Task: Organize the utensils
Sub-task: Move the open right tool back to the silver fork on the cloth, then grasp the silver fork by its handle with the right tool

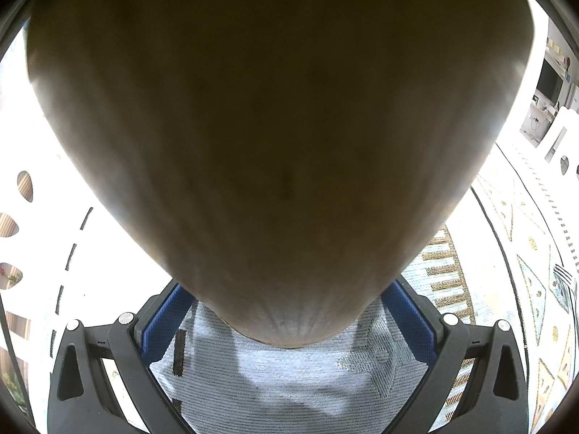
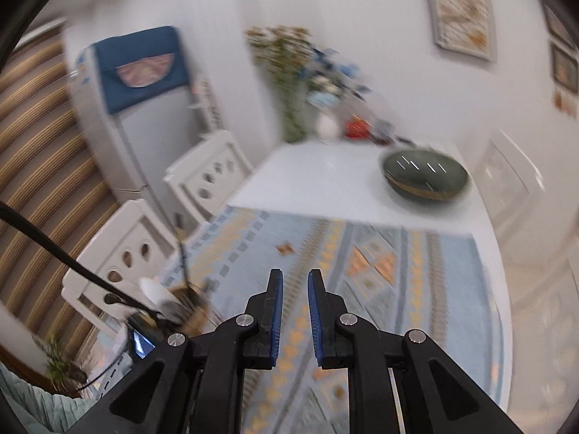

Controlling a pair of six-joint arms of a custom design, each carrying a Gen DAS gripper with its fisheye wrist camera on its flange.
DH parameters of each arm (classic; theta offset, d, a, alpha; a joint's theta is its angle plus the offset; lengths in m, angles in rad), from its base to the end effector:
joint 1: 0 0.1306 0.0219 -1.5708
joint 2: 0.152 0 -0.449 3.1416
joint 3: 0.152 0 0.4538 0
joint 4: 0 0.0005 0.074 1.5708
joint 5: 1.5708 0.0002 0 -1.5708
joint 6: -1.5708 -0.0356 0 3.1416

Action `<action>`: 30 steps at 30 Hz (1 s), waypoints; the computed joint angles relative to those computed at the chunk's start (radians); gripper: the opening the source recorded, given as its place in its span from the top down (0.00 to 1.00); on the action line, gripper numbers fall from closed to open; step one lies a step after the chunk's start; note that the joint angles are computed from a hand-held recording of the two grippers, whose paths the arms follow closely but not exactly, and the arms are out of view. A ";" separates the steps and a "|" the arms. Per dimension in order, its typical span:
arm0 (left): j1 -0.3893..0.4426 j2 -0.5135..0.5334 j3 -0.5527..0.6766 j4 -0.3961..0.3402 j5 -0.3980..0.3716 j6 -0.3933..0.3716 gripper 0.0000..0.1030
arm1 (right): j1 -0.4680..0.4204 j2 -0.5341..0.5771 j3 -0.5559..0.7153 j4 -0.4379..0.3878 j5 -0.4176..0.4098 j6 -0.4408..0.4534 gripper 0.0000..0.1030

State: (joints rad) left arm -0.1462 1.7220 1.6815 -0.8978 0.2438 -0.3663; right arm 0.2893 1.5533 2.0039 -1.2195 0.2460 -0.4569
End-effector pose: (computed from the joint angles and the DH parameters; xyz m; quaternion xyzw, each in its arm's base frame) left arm 0.6649 -0.1071 0.4531 0.2757 0.9030 -0.0810 0.3195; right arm 0.5475 0.1534 0.6976 0.1242 0.9065 0.0360 0.4019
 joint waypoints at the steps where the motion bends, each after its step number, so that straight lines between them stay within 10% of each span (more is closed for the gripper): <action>1: 0.000 0.000 0.000 0.000 0.000 0.000 0.01 | -0.006 -0.016 -0.024 -0.014 -0.004 -0.023 0.87; 14: 0.000 0.000 0.000 0.000 0.000 0.000 0.01 | -0.008 -0.128 -0.321 -0.227 -0.155 -0.295 0.87; 23: 0.000 -0.001 -0.001 0.000 0.000 0.000 0.01 | 0.040 -0.077 -0.359 -0.342 -0.079 -0.379 0.87; 30: 0.001 -0.001 0.000 -0.001 0.002 -0.001 0.01 | 0.011 -0.113 -0.411 -0.290 -0.127 -0.437 0.86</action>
State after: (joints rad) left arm -0.1453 1.7215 1.6816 -0.8992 0.2459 -0.3671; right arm 0.3000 1.4402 1.5933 -1.5093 0.1194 -0.8941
